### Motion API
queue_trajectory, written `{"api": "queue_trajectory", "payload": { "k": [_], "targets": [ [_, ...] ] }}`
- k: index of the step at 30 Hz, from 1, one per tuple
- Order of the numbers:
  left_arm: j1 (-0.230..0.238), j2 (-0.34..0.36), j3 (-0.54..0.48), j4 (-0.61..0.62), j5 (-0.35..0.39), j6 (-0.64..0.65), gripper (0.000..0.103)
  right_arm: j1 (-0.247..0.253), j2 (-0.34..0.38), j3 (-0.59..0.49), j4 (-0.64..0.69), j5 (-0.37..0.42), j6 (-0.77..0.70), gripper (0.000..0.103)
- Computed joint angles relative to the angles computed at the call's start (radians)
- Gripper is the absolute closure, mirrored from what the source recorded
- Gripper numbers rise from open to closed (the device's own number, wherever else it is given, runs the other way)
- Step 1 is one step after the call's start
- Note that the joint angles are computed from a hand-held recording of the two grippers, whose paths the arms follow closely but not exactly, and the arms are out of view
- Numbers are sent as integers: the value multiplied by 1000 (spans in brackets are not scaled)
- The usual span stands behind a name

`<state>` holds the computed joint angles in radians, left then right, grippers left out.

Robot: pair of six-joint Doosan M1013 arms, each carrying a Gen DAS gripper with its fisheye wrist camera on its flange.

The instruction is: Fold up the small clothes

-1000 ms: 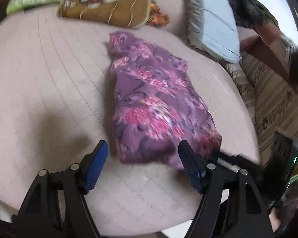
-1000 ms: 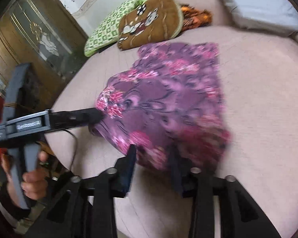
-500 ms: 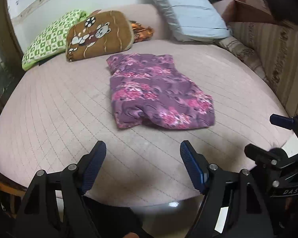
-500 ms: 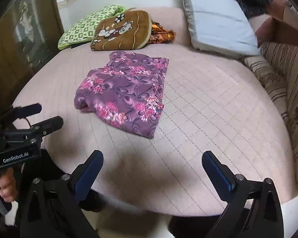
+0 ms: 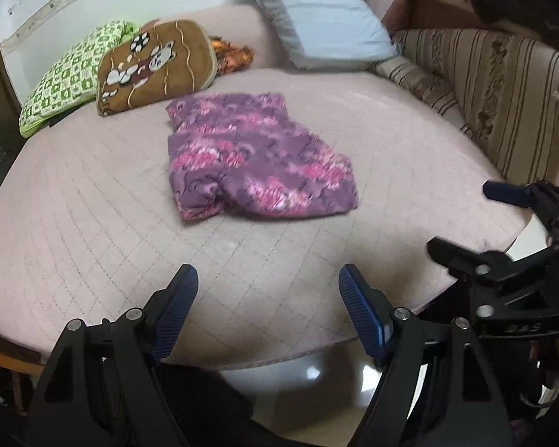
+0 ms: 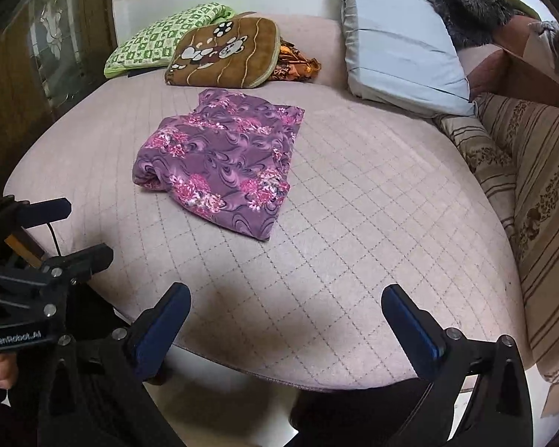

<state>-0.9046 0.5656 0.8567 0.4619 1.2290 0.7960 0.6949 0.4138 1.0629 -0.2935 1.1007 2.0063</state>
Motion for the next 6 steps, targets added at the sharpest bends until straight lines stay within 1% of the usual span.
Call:
{"api": "queue_trajectory", "payload": {
  "k": [3, 6],
  "targets": [
    [7, -9, 1, -35, -35, -9, 23, -1, 5, -7, -9, 14, 0, 0],
    [12, -8, -10, -50, -34, -6, 23, -2, 9, -13, -34, 27, 5, 0]
  ]
}}
